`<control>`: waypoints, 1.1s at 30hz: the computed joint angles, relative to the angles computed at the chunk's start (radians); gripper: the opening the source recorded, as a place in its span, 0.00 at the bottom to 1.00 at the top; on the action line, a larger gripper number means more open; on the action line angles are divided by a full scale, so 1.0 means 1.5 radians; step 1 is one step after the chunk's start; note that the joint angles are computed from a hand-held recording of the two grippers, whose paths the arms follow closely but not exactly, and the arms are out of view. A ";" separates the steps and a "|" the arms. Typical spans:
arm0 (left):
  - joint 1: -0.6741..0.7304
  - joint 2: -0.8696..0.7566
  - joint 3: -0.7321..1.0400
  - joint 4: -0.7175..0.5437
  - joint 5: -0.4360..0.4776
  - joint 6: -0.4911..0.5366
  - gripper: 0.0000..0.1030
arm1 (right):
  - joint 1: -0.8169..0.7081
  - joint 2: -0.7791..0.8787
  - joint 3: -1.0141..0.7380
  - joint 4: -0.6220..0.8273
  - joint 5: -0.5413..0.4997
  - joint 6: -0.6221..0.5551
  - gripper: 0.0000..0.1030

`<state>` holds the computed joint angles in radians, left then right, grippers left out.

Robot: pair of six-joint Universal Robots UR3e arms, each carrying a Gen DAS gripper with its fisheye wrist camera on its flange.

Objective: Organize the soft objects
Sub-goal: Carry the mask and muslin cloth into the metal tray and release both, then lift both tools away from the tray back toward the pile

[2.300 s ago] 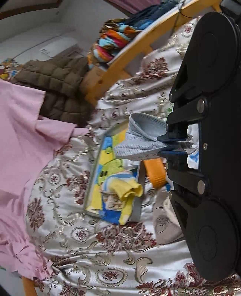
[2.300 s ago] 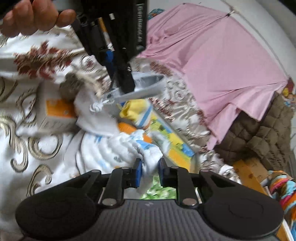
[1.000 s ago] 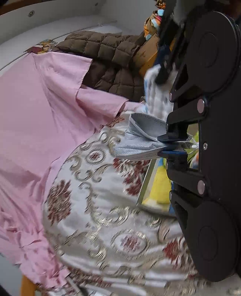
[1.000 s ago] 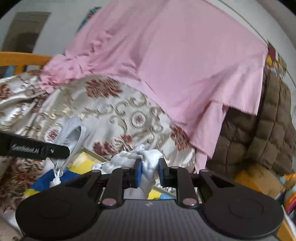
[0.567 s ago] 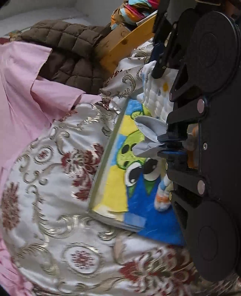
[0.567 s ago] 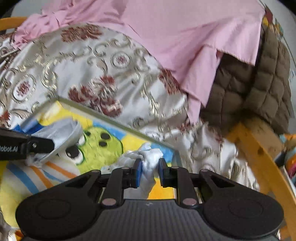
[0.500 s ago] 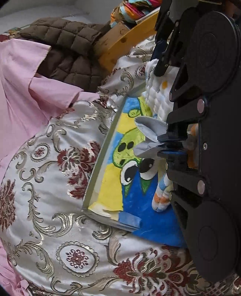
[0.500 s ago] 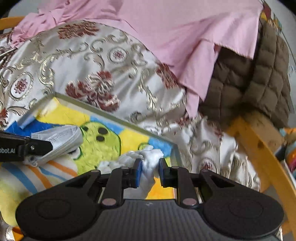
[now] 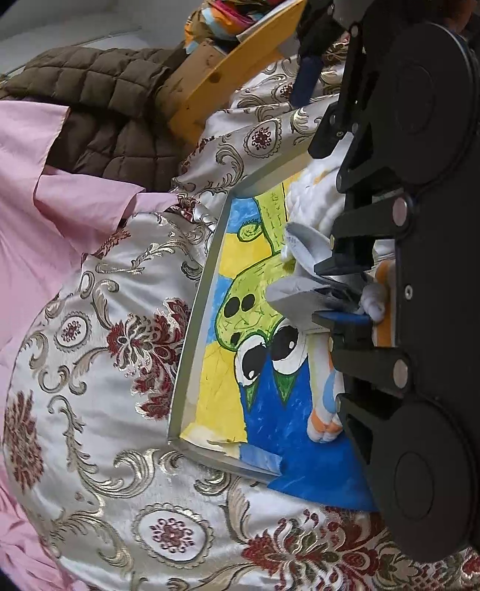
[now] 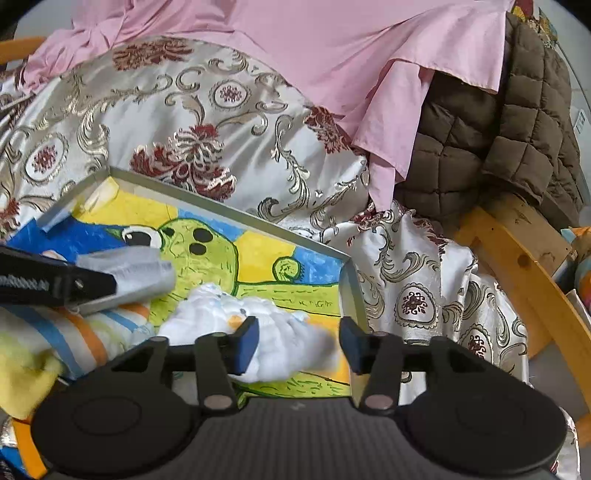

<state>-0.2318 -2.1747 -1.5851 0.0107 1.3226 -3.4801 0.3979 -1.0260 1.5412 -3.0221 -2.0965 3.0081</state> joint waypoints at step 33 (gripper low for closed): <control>-0.356 0.505 -0.239 -0.153 0.514 -0.050 0.91 | 0.096 -0.608 0.366 0.008 -0.011 0.069 1.00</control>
<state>-0.7659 -1.4175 -1.9432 -0.2183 2.0942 -3.5558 0.5423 -1.9387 2.0900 -3.0095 -2.1123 3.1116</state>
